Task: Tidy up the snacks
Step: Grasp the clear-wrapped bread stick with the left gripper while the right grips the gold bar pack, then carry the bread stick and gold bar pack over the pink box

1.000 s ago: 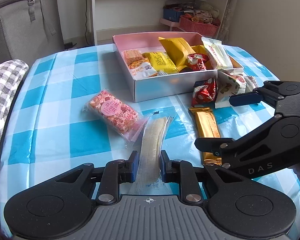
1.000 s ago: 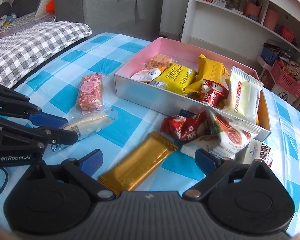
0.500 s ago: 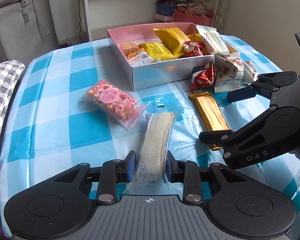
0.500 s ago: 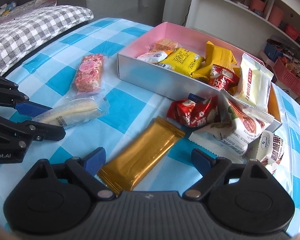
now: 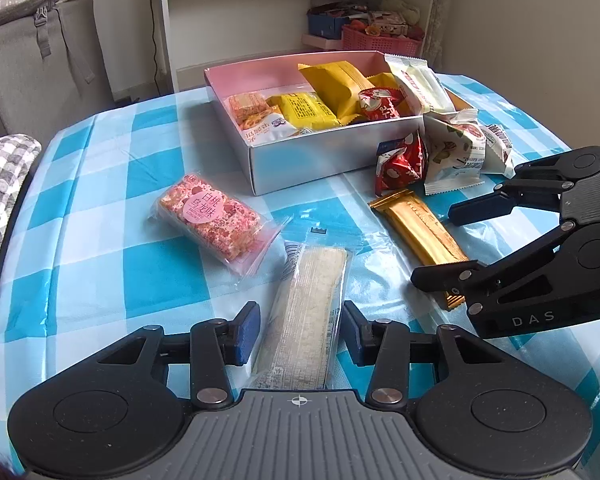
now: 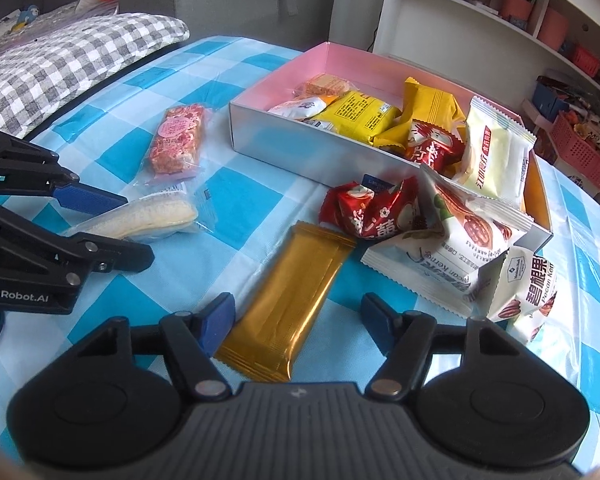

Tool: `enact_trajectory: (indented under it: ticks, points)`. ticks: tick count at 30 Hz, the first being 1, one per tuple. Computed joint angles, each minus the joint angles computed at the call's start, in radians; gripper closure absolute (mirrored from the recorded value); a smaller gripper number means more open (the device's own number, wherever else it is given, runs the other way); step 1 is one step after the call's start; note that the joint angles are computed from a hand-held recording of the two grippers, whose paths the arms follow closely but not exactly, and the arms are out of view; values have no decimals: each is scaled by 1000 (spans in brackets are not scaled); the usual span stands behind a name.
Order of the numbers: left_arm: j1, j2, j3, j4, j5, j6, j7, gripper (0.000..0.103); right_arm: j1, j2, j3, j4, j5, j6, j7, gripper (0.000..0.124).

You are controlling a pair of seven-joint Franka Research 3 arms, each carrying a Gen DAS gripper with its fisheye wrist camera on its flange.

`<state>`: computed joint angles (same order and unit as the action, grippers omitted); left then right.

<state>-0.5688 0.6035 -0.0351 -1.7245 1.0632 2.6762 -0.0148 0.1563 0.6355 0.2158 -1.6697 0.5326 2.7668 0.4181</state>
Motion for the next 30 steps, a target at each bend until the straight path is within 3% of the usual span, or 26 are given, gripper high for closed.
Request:
enact_trajectory:
  ticks: [5, 9, 15, 30]
  points:
    - [2, 3, -11, 10, -29, -21, 27, 64, -12, -2, 10, 13, 12, -58, -14, 83]
    - [0, -1, -15, 13, -57, -47, 32, 77, -8, -4, 7, 20, 23, -86, -18, 98]
    - [0, -14, -13, 4, -57, -46, 11, 85, -2, -9, 1, 21, 36, -91, -14, 98]
    - [-1, -35, -18, 10, -45, -45, -2, 86, -28, -54, 20, 9, 136, -113, -91, 98]
